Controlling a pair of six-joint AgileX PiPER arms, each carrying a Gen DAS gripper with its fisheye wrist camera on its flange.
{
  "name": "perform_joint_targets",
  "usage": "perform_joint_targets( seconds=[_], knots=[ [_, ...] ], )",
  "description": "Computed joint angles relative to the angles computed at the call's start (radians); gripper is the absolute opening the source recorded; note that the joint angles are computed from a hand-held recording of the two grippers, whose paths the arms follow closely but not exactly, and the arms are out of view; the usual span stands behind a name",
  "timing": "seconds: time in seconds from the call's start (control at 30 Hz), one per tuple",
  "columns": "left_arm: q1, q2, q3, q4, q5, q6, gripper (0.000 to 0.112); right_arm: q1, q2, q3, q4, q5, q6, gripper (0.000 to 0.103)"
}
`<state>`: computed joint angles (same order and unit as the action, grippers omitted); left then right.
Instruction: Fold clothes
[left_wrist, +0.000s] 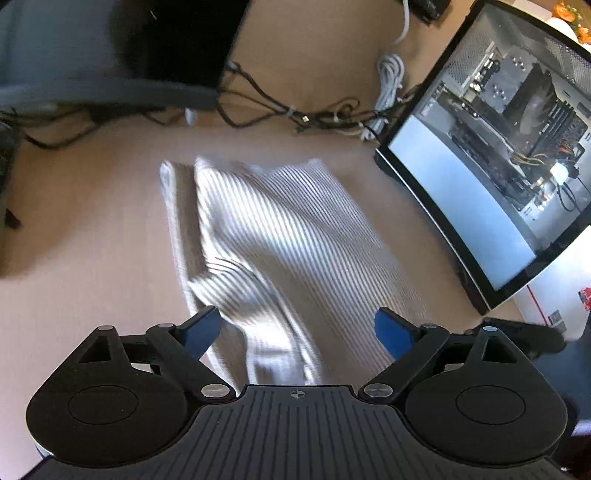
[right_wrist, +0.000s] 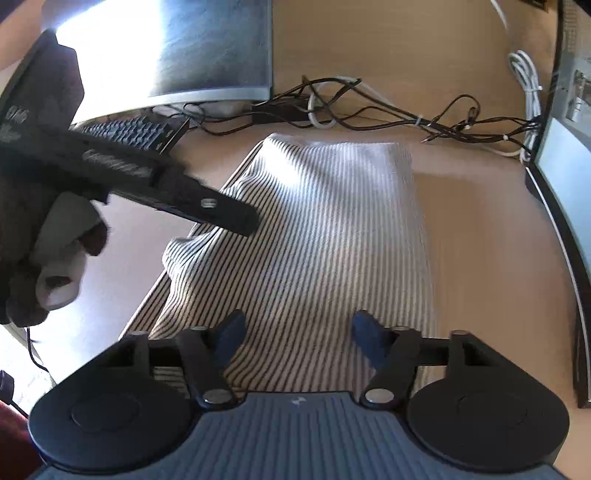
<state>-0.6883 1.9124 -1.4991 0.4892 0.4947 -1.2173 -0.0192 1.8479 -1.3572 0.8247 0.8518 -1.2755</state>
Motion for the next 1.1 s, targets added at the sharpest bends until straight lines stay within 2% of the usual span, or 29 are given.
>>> perform_joint_targets(
  seconds=[0.03, 0.17, 0.3, 0.37, 0.4, 0.6, 0.77, 0.9, 0.97, 1.1],
  knots=[
    [-0.005, -0.017, 0.015, 0.031, 0.012, -0.027, 0.096, -0.009, -0.001, -0.014, 0.010, 0.013, 0.006, 0.051],
    [-0.009, -0.074, 0.086, 0.128, 0.024, -0.175, 0.098, -0.040, -0.003, -0.055, 0.077, 0.043, 0.000, 0.051],
    [-0.013, -0.109, 0.133, 0.173, 0.019, -0.248, 0.098, -0.004, 0.045, -0.083, -0.034, 0.070, 0.088, 0.052],
    [-0.015, -0.123, 0.154, 0.178, 0.011, -0.257, 0.099, 0.020, -0.004, 0.026, -0.019, -0.018, -0.007, 0.062],
    [-0.014, -0.131, 0.166, 0.178, 0.005, -0.259, 0.099, 0.033, -0.029, 0.070, -0.010, -0.056, -0.049, 0.062],
    [-0.012, -0.146, 0.199, 0.172, -0.032, -0.255, 0.100, 0.041, -0.033, 0.060, -0.036, -0.034, 0.013, 0.064],
    [-0.004, -0.173, 0.236, 0.170, -0.064, -0.233, 0.100, 0.061, -0.074, 0.107, -0.064, -0.082, 0.050, 0.065],
    [0.018, -0.203, 0.306, 0.187, -0.119, -0.254, 0.101, 0.079, -0.113, 0.142, -0.108, -0.111, 0.113, 0.066],
    [0.024, -0.210, 0.335, 0.206, -0.126, -0.291, 0.101, 0.080, -0.119, 0.138, -0.138, -0.108, 0.144, 0.066],
    [-0.001, -0.261, 0.410, 0.369, -0.104, -0.513, 0.101, 0.072, -0.124, 0.113, -0.193, -0.074, 0.146, 0.067]
  ],
)
